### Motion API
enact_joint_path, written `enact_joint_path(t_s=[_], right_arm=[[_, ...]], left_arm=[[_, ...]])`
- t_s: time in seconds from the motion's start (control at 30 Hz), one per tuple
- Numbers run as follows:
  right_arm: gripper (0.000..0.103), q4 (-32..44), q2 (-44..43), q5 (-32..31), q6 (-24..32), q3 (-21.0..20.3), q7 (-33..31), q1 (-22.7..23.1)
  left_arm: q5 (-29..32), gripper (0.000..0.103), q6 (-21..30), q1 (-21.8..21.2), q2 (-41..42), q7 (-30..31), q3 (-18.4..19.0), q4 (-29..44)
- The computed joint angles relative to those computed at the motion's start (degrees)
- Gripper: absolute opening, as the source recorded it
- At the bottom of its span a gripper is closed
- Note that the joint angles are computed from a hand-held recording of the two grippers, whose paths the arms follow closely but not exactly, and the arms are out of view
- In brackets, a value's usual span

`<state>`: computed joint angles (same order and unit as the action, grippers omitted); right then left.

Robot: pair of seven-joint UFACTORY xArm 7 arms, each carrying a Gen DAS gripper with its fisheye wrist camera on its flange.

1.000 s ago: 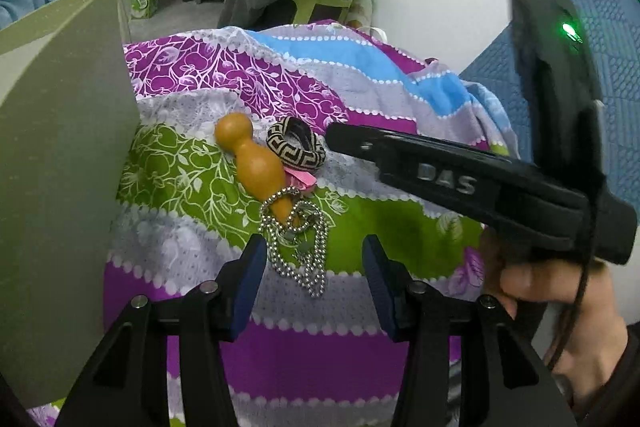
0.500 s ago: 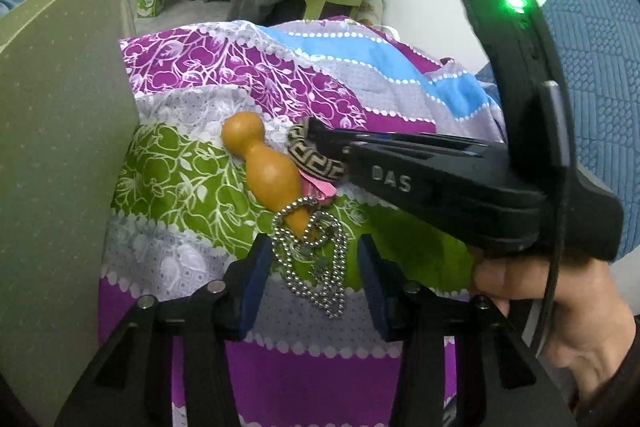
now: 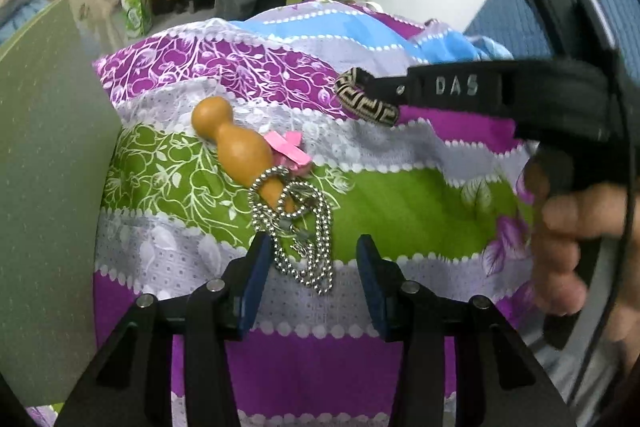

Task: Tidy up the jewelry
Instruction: 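Grasp the black-and-gold patterned hair tie with the right tool while the left tool grasps the silver chain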

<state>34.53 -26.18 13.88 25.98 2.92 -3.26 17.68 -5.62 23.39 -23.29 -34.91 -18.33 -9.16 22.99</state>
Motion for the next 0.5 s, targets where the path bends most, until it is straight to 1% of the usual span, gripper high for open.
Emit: enact_joint_path(t_s=[0.03, 0.07, 0.1, 0.17, 0.23, 0.27, 0.3, 0.37, 0.5], right_arm=[[0.005, -0.4, -0.8, -0.2, 0.2, 0.0, 0.3, -0.4], [0.005, -0.7, -1.1, 0.1, 0.0, -0.4, 0.0, -0.2], [0.005, -0.8, -1.2, 0.1, -0.1, -0.5, 0.0, -0.4], [0.005, -0.7, -0.9, -0.6, 0.5, -0.2, 1.1, -1.3], [0.005, -0.9, -1.3, -0.7, 1.2, -0.2, 1.9, -1.6], [0.005, -1.2, -1.9, -0.7, 1.3, -0.2, 2.0, -1.5], [0.005, -1.6, -2.8, -0.9, 1.3, 0.0, 2.2, -1.6], [0.005, -2.3, -4.8, -1.6, 2.5, 0.7, 3.5, -1.9], [0.005, -4.6, -10.1, -0.7, 5.2, 0.3, 5.4, -1.0]], left_arm=[[1.6, 0.04, 0.6, 1.0, 0.2, -0.6, -1.6, 0.4], [3.0, 0.036, 1.3, 1.8, 0.4, -1.2, -3.0, 0.8], [3.7, 0.028, 1.5, 2.0, 0.6, -1.7, -3.6, 1.0], [4.6, 0.023, 1.6, 1.8, 0.8, -2.3, -4.1, 1.2], [5.3, 0.012, 1.2, 1.4, 0.8, -2.3, -4.1, 1.0], [5.0, 0.009, 1.0, 0.9, 0.4, -2.0, -3.3, 0.5], [3.8, 0.004, 0.8, -0.2, 0.7, -1.2, -1.8, 0.4], [1.6, 0.004, 1.3, -1.9, -0.2, 0.5, 0.6, -0.1], [-1.6, 0.004, 2.4, -3.3, -2.0, 3.2, 2.8, -0.8]])
